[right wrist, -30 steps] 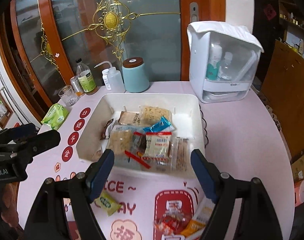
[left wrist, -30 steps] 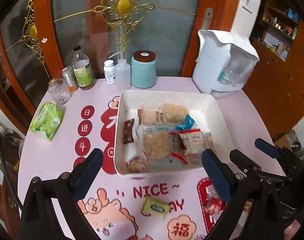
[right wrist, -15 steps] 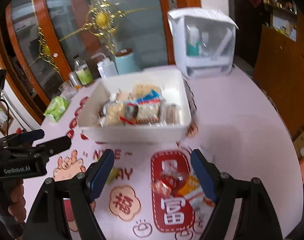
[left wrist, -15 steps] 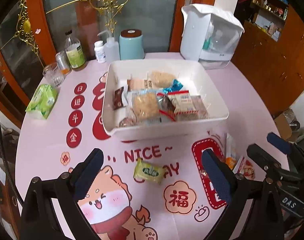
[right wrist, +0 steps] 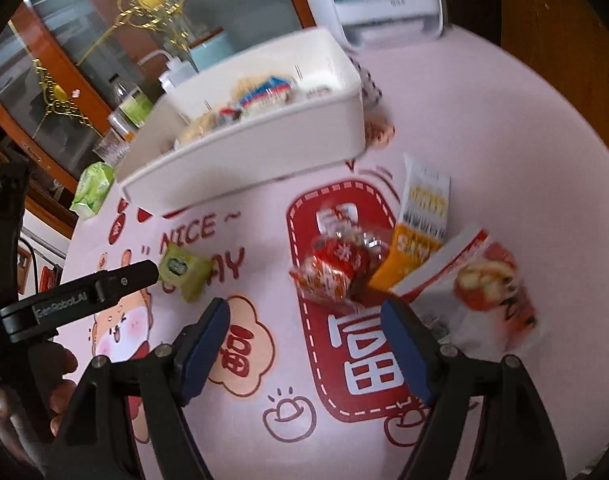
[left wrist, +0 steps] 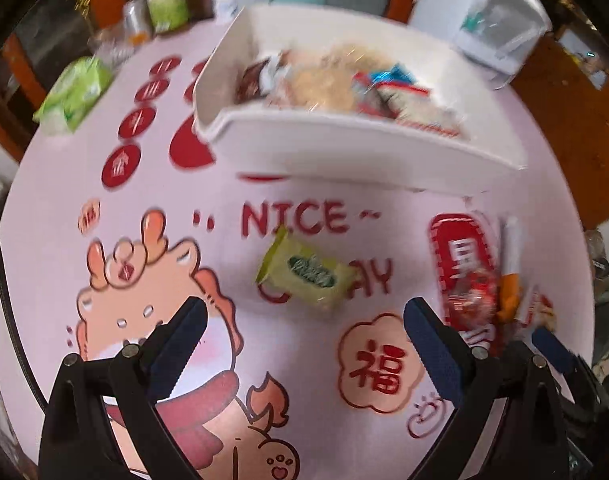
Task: Organize snacks
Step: 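Withdraw both tools from the tray toward the remaining snacks, then grasp the green-yellow pack with the left tool while the right tool grasps the red sausage bag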
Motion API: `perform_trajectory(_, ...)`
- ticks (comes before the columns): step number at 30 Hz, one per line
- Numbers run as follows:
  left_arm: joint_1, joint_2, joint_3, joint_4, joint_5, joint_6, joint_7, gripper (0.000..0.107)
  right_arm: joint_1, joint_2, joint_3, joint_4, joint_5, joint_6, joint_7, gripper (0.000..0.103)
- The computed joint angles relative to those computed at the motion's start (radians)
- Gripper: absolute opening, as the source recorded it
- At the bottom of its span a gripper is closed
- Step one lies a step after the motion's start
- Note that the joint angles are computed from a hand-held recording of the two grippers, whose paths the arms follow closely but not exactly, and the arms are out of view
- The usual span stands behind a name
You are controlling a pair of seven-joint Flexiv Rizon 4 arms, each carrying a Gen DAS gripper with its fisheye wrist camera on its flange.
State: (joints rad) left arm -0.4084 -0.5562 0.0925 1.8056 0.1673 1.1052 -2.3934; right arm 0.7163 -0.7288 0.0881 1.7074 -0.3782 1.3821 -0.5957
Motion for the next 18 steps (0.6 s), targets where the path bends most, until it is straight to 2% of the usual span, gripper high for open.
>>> perform_trajectory(4, 0.026, -0.044, -0.011, 0.005, -0.048, 0.007, -0.026, 0.098, -0.030, -0.047, 0.038, -0.060, 0.027, -0.052, -0.019, 0.078)
perform_trajectory(13, 0.073, -0.112, -0.028, 0.010, -0.185, 0.015, -0.091, 0.099, -0.036, -0.132, 0.044, -0.191, 0.063, -0.165, -0.024, 0.077)
perform_trajectory(18, 0.056, -0.137, -0.003, -0.034, -0.190, -0.011, -0.140, 0.099, -0.001, -0.153, 0.004, -0.231, 0.024, -0.228, -0.024, 0.067)
